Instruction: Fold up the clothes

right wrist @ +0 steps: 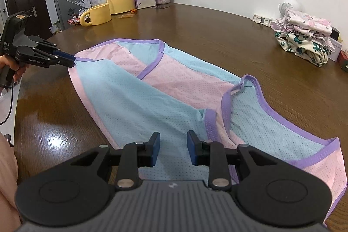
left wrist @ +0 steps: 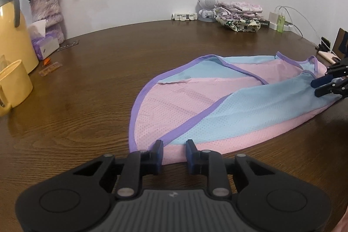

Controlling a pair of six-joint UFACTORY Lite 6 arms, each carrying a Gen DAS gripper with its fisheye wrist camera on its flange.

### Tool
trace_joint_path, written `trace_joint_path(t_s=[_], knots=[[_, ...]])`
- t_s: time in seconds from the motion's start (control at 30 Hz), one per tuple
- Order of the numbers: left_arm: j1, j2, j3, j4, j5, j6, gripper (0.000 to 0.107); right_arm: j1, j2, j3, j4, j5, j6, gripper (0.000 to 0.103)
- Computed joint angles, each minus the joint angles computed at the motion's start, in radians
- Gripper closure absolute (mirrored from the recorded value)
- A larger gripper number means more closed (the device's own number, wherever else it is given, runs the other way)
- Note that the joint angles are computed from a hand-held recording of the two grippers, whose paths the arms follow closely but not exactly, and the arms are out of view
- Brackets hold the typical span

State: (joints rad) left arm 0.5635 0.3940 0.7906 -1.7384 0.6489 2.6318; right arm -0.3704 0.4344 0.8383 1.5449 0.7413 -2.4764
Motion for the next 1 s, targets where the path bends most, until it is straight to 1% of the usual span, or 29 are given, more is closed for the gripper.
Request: trace_joint_path(t_s=[0.07, 0.1, 0.13, 0.2, 0.23, 0.27, 0.3, 0.33, 0.37, 0.4, 0.47, 0.6, 0.7, 0.73, 0.8, 0.87, 0.9, 0.93, 1.0], knots=[[-0.02, -0.015, -0.004, -0.006, -0.023, -0.008, 0.084, 0.002, -0.004, -0.004, 0.002, 0.0, -0.009, 0.072], [-0.03, -0.034, -0.021, -0.032, -0.027, 0.013, 0.074, 0.004, -0.005, -0.006, -0.002, 0.001, -0.011, 0.068], [-0.037, -0.064, -0.053, -0.073, -0.013, 0.051, 0.068, 0.003, -0.007, -0.004, -0.016, 0.008, 0.007, 0.063], [-0.048, -0.128, -0.117, -0.139, 0.028, 0.111, 0.044, -0.027, -0.016, -0.007, -0.04, 0.072, 0.038, 0.059], [-0.048, -0.165, -0.153, -0.147, 0.077, 0.117, 0.036, -0.048, -0.023, -0.009, -0.051, 0.115, 0.05, 0.052], [-0.051, -0.198, -0.186, -0.157, 0.12, 0.122, 0.019, -0.071, -0.037, -0.02, -0.052, 0.154, 0.05, 0.046], [-0.059, -0.228, -0.219, -0.174, 0.158, 0.134, 0.006, -0.095, -0.053, -0.03, -0.052, 0.191, 0.05, 0.031], [-0.077, -0.259, -0.255, -0.199, 0.197, 0.149, 0.004, -0.116, -0.074, -0.052, -0.036, 0.212, 0.028, 0.02], [-0.102, -0.28, -0.283, -0.226, 0.225, 0.157, 0.004, -0.136, -0.096, -0.074, -0.018, 0.23, 0.004, 0.017], [-0.134, -0.299, -0.308, -0.255, 0.249, 0.16, 0.004, -0.154, -0.111, -0.094, -0.006, 0.24, -0.015, 0.01], [-0.222, -0.318, -0.339, -0.325, 0.257, 0.142, 0.004, -0.189, -0.134, -0.129, 0.019, 0.251, -0.051, 0.0], [-0.388, -0.304, -0.373, -0.506, 0.256, 0.154, 0.004, -0.256, -0.157, -0.189, 0.09, 0.248, -0.106, 0.0], [-0.524, -0.274, -0.389, -0.723, 0.244, 0.175, 0.004, -0.31, -0.175, -0.25, 0.193, 0.261, -0.126, 0.0], [-0.558, -0.259, -0.389, -0.779, 0.242, 0.166, 0.004, -0.317, -0.195, -0.287, 0.264, 0.263, -0.149, 0.0], [-0.595, -0.227, -0.382, -0.835, 0.246, 0.127, 0.004, -0.324, -0.233, -0.364, 0.412, 0.272, -0.226, 0.0], [-0.638, -0.204, -0.37, -0.904, 0.218, 0.11, 0.004, -0.315, -0.251, -0.418, 0.546, 0.278, -0.295, 0.0], [-0.67, -0.198, -0.368, -0.968, 0.199, 0.124, 0.004, -0.306, -0.254, -0.435, 0.6, 0.272, -0.317, 0.0], [-0.697, -0.196, -0.369, -1.024, 0.183, 0.139, 0.004, -0.301, -0.248, -0.435, 0.619, 0.256, -0.323, 0.0], [-0.733, -0.205, -0.387, -1.101, 0.165, 0.17, 0.004, -0.293, -0.24, -0.429, 0.604, 0.213, -0.325, 0.0]])
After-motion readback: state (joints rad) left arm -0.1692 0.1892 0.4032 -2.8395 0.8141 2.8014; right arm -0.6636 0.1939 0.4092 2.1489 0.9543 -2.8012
